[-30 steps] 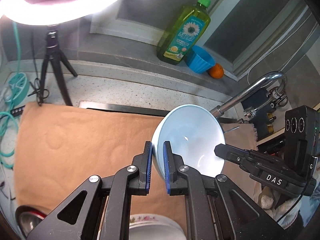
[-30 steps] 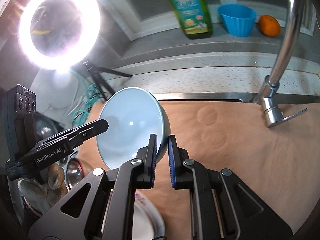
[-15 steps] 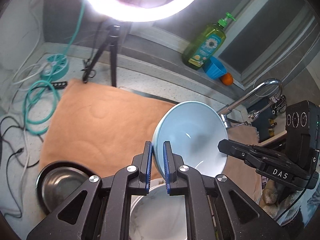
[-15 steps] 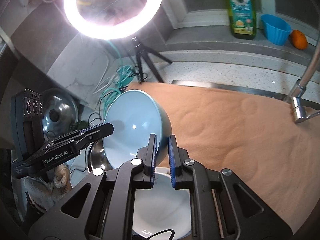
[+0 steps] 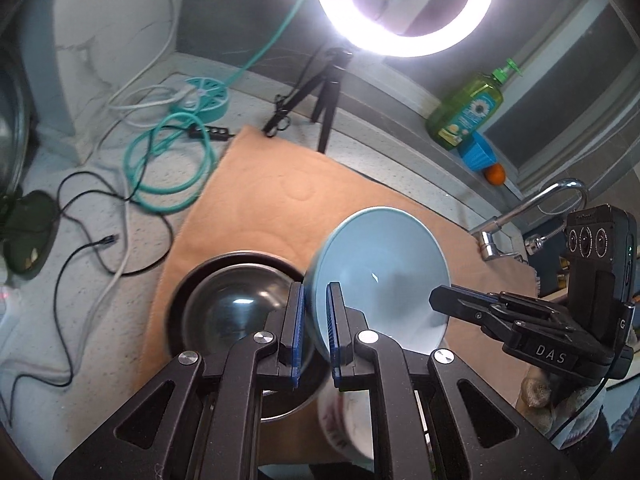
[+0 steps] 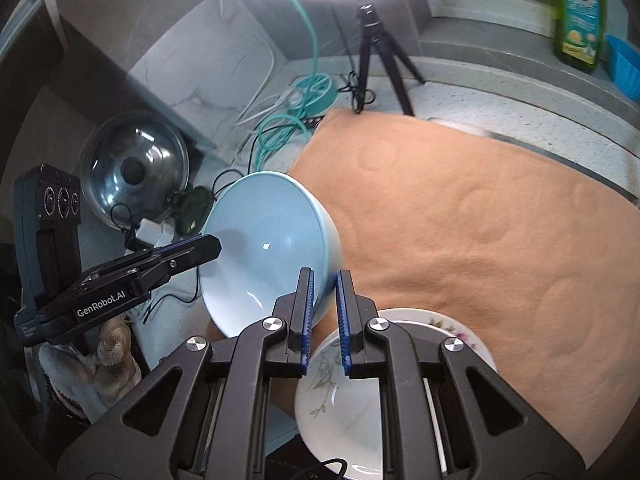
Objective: Organize plates and bowls
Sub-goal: 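Carry the light blue bowl over the steel bowl on the plates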
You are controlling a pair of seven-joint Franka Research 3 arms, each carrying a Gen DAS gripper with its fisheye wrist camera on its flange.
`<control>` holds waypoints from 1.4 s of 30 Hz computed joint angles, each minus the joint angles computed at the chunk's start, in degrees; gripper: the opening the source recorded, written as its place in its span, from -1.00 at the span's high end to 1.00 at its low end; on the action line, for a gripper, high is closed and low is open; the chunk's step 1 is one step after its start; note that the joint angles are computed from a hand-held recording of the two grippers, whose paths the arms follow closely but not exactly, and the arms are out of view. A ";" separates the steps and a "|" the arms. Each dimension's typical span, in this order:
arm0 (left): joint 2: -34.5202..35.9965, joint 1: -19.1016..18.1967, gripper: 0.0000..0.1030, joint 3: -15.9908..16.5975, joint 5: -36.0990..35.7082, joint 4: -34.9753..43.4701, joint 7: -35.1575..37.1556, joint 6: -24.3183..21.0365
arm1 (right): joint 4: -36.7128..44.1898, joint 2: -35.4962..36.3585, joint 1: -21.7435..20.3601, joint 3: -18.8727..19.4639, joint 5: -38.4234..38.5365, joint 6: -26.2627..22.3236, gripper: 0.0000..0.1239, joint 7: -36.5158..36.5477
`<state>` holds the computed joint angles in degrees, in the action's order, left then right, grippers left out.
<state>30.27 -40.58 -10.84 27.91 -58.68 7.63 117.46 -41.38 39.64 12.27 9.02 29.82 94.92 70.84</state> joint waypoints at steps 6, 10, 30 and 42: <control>-6.24 2.11 0.82 -1.12 -0.39 -10.38 -3.21 1.73 | -1.09 0.23 2.64 0.18 -1.12 -0.68 0.82 0.25; -8.58 3.83 0.82 -2.38 -1.34 -14.95 -4.46 2.58 | -0.47 1.25 3.94 0.17 -1.87 -1.55 0.82 0.83; -11.87 7.32 0.82 -4.68 -4.62 -22.73 -5.25 5.54 | 6.04 6.88 7.38 -0.06 -6.05 -5.32 0.82 2.58; -12.71 7.84 0.82 -4.87 -5.15 -24.70 -5.96 7.22 | 1.95 4.62 7.65 -0.42 -6.38 -3.60 0.82 1.16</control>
<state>17.56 -32.74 -15.70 22.76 -83.38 1.67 124.67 -39.43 44.26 19.92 8.60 23.45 91.32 72.00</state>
